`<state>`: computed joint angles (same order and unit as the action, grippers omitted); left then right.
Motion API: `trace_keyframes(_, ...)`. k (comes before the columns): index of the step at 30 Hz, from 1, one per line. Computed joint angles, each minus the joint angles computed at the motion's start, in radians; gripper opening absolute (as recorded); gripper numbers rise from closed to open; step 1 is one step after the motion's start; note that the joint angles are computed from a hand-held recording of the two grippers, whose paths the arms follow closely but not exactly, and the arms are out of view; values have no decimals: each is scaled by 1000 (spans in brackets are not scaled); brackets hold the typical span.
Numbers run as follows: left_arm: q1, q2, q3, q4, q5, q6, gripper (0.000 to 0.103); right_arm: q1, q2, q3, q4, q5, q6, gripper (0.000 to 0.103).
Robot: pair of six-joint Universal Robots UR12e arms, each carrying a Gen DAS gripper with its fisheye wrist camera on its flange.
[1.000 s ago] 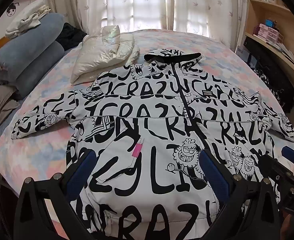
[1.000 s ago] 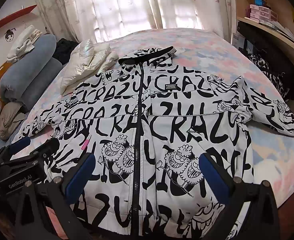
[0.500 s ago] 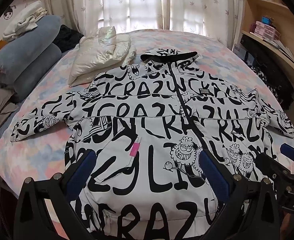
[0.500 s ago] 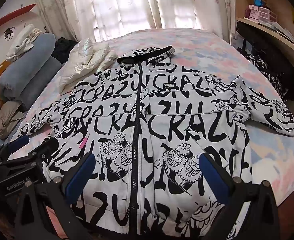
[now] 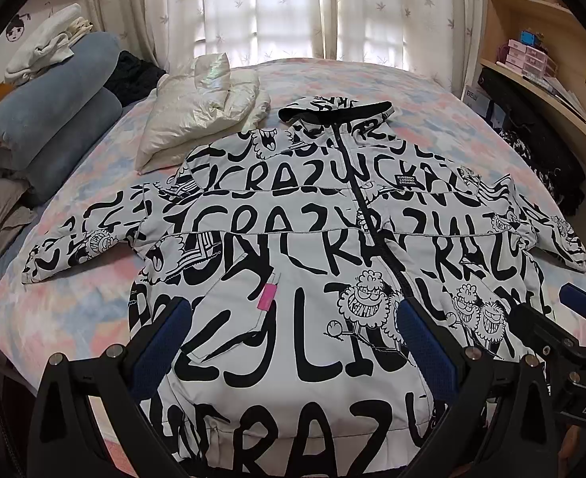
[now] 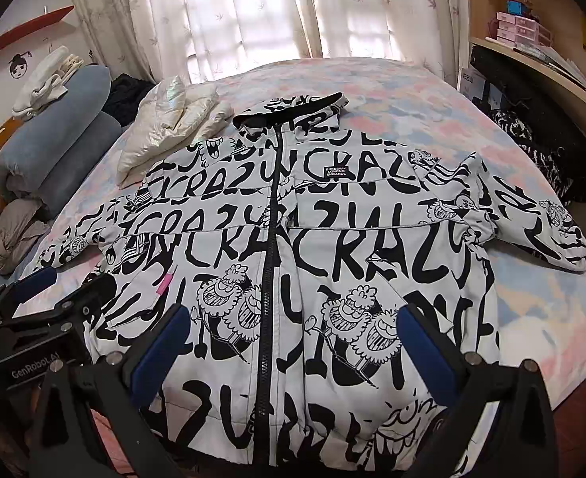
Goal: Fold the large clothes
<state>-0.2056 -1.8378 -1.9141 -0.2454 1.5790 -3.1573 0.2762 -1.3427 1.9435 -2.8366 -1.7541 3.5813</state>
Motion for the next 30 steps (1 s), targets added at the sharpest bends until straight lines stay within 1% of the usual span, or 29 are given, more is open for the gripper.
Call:
trace_keyframes(13, -1, -1, 0, 2, 1, 0, 102, -2, -1, 2, -7, -3, -3, 103)
trace_keyframes(20, -5, -2, 10, -13, 10, -7, 102, -12, -6, 8, -18, -4, -10, 103)
trace_keyframes(23, -4, -2, 8, -10, 10, -1, 102, -21, -8, 12, -26, 4, -12, 103)
trace_keyframes(26, -6, -7, 16, -19, 14, 6, 102, -20, -4, 13, -31, 4, -14, 103)
trace_keyframes(30, -16, -18, 32, -33, 26, 13, 102, -30, -3, 15, -34, 18, -19, 103)
